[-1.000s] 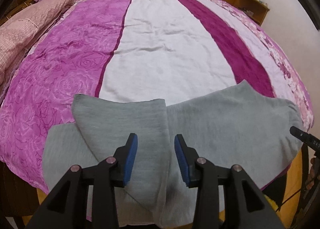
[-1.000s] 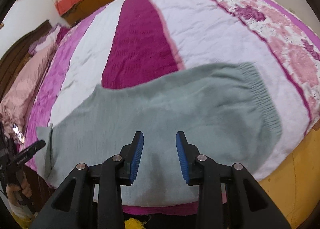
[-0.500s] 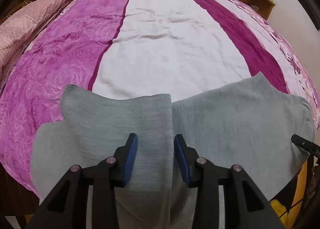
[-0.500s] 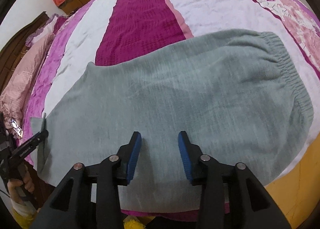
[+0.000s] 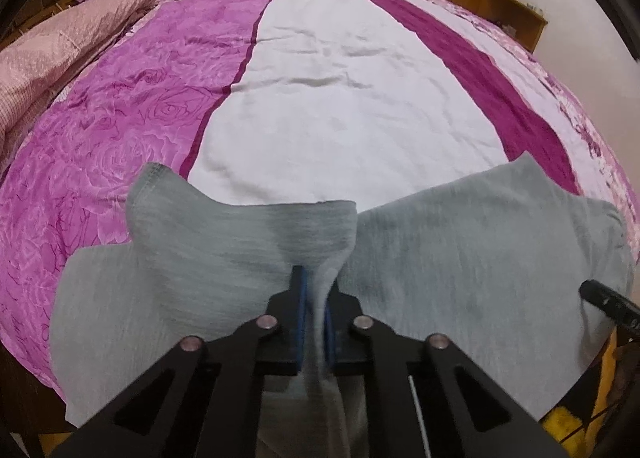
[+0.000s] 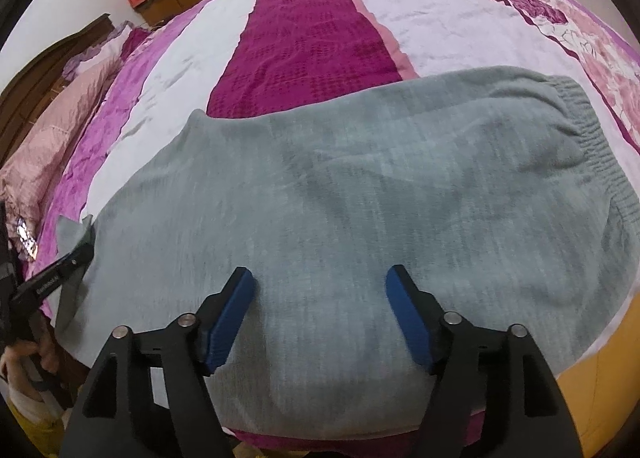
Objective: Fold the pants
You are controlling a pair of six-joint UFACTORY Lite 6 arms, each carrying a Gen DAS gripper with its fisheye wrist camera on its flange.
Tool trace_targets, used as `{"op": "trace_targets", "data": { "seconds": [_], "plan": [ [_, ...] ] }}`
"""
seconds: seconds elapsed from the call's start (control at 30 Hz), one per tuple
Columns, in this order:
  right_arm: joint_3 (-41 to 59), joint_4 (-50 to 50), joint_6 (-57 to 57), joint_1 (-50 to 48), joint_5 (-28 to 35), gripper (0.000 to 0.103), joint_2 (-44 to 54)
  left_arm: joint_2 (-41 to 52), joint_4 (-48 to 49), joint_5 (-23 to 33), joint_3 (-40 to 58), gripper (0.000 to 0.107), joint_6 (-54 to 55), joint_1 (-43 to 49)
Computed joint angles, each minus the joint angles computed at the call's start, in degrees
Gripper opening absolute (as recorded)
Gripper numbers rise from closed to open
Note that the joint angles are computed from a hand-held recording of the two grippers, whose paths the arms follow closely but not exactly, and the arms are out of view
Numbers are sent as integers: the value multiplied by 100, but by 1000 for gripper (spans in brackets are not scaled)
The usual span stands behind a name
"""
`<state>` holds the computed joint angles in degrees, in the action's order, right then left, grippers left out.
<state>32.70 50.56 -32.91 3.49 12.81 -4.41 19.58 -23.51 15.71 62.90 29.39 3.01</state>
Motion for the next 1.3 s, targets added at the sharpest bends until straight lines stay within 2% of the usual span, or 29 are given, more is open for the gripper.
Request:
{"op": "trace_targets", "data": {
  "seconds": [0.13,0.3,0.8,1.2,1.3],
  "plan": [
    [-28,281,-339,-100,65,65,-25,-245,-645,193,-86,3,597,180],
    [-115,797,-935,-226,145,65,-75,-796,-893,376,-361,3,908,452],
    [-207,700,-879,-191,119,65,-188,-2137,-713,1062,-1078,3,1153,1780],
    [-200,623,-814,-161,115,65,-196,-2140,-509,997,-1701,3,1317,2459],
    [-204,607,-804,-157,115,65,-202,-2027,-416,883,-1733,11,1283,2625]
  ]
}}
